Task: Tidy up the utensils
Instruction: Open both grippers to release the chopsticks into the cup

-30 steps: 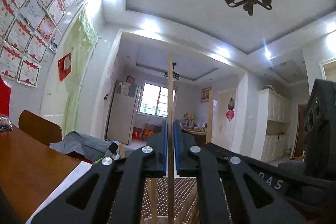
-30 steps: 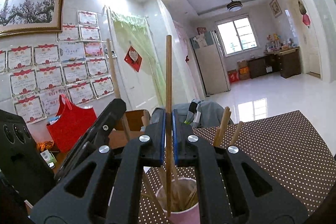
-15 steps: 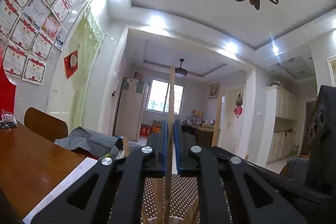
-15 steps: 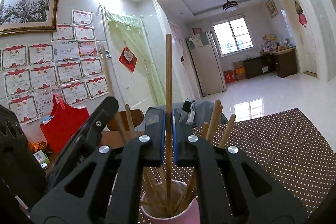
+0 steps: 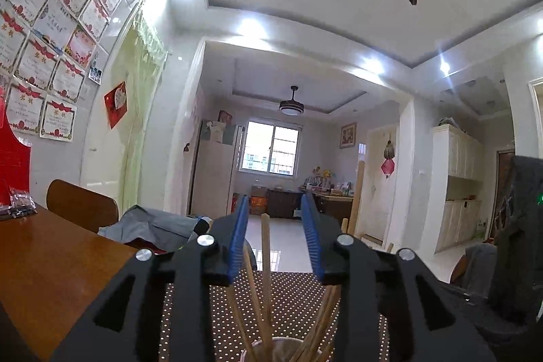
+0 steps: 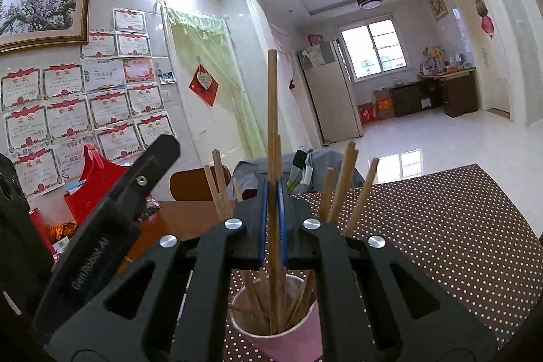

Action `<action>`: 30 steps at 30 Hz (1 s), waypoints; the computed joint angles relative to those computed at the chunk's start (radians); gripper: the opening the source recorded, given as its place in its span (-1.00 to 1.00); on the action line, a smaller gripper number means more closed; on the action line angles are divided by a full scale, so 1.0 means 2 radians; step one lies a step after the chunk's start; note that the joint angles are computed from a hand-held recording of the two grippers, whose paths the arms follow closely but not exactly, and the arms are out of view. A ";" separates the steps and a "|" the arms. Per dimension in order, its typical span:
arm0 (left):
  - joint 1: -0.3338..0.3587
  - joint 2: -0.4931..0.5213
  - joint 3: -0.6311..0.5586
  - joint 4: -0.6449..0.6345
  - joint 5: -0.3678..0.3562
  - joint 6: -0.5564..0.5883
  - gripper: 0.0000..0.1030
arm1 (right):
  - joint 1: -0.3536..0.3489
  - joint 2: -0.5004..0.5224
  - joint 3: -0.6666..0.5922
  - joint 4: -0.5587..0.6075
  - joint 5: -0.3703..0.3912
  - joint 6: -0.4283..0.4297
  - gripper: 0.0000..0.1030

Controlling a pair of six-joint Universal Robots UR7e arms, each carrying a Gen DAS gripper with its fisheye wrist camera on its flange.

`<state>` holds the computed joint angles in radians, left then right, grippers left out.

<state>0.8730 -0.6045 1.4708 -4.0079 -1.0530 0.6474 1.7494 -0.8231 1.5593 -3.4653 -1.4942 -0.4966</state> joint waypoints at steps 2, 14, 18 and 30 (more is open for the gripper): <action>-0.002 -0.004 0.006 0.001 0.005 0.000 -0.30 | 0.000 -0.003 0.005 0.000 -0.003 0.005 -0.87; -0.020 -0.029 0.039 0.002 0.059 0.014 -0.26 | 0.006 -0.024 0.037 0.001 -0.030 0.007 -0.14; -0.025 -0.042 0.054 0.012 0.077 0.002 -0.24 | 0.009 -0.036 0.055 -0.005 -0.038 0.004 -0.14; -0.053 -0.079 0.119 0.041 0.125 -0.022 0.00 | 0.020 -0.077 0.117 -0.032 -0.074 -0.004 -0.12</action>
<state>0.7674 -0.7635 1.7095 -3.9253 -0.8030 0.6033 1.7895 -0.9770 1.7932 -3.5284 -1.6417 -0.5047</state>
